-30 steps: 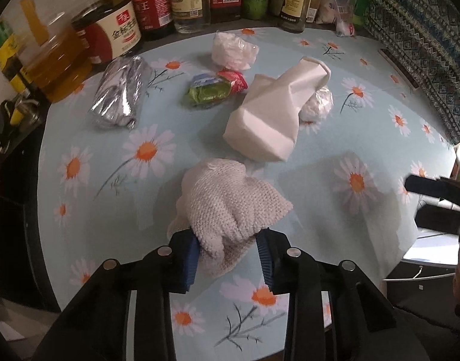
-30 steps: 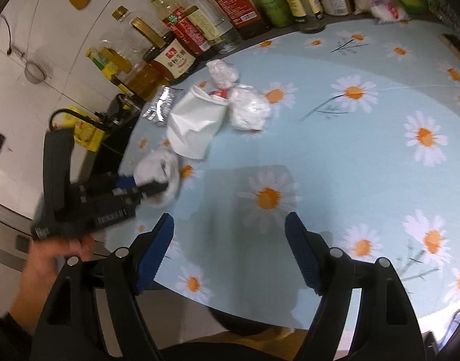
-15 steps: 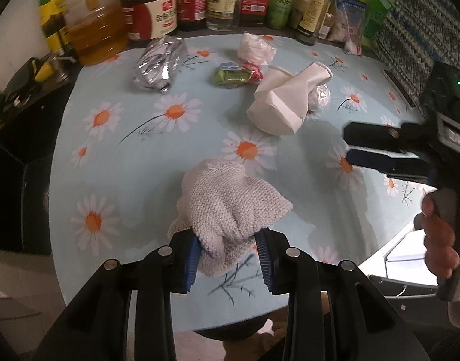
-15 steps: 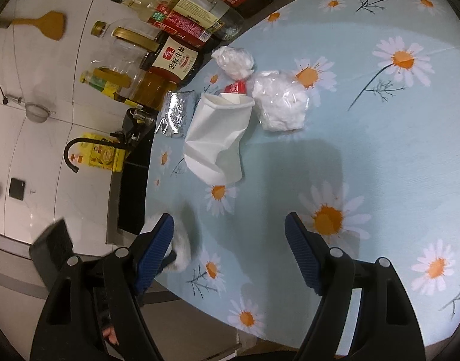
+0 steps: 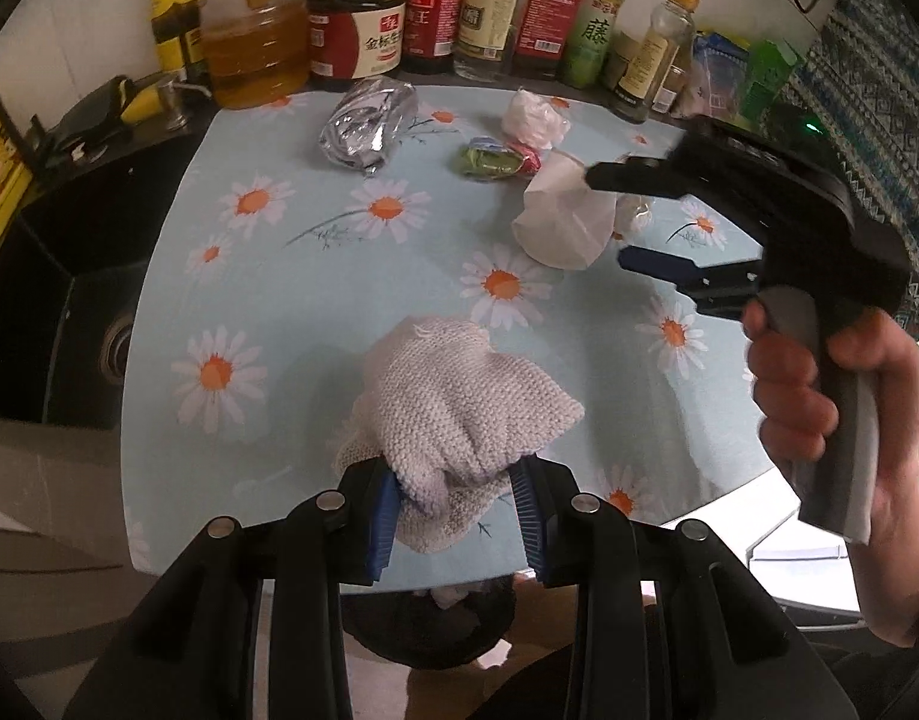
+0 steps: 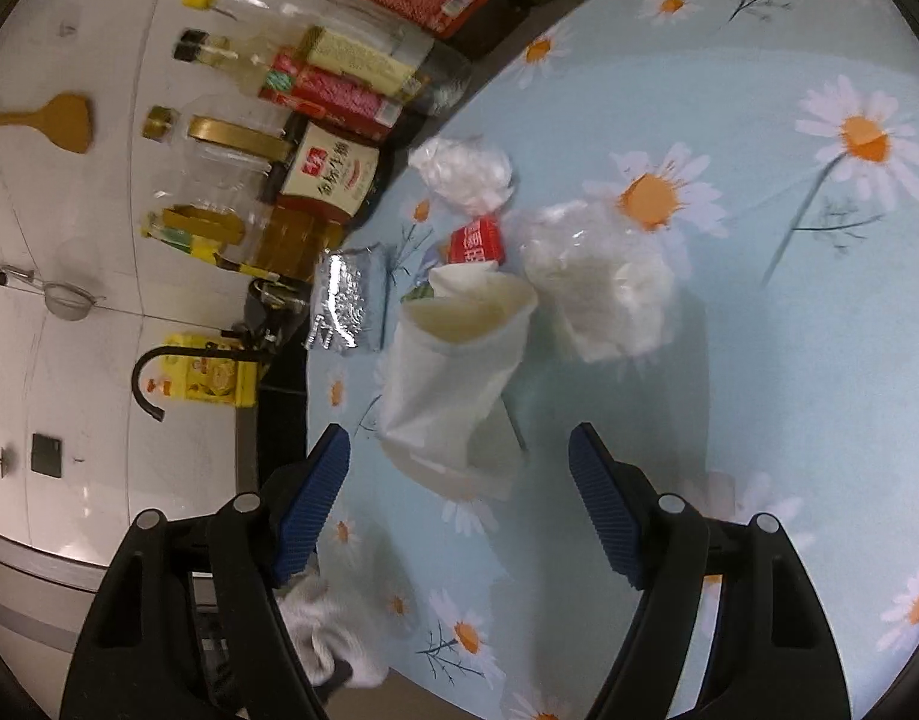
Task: Collect trash
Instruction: 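Grasp the white paper cup with the right tool while the left tool holds the gray cloth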
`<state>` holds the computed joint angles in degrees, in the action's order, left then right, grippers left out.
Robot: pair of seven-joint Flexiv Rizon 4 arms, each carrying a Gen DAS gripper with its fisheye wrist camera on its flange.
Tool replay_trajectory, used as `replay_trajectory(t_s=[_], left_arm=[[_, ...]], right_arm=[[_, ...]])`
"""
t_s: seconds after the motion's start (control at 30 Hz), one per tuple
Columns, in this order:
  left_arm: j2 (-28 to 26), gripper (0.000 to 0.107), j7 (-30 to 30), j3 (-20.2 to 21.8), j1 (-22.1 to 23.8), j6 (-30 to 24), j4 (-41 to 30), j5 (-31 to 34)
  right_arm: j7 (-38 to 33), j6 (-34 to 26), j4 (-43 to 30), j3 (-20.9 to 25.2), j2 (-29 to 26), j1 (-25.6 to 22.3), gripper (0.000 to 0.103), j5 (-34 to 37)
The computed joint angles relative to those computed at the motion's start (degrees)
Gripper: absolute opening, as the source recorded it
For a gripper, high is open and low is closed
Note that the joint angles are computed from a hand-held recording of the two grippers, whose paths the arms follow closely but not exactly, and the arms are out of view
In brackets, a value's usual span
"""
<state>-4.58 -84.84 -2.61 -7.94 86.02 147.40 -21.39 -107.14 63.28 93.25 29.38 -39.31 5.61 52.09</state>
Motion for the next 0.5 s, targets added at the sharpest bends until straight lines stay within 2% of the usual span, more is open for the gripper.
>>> replay_trajectory(t_s=[0.17,0.5], left_arm=[[0.31,0.032,1.51,-1.94,-0.35,1.74,2.02,-5.92],[0.27,0.032,4.90,-4.73,-1.66,4.58,5.01,-16.48]], right_arm=[[5.43,0.32,-1.54,-1.86,-1.38,2.24,0.070,-1.99],[10.54,-0.45,-4.17,-0.60,-3.12,0.96,0.056,-2.43]])
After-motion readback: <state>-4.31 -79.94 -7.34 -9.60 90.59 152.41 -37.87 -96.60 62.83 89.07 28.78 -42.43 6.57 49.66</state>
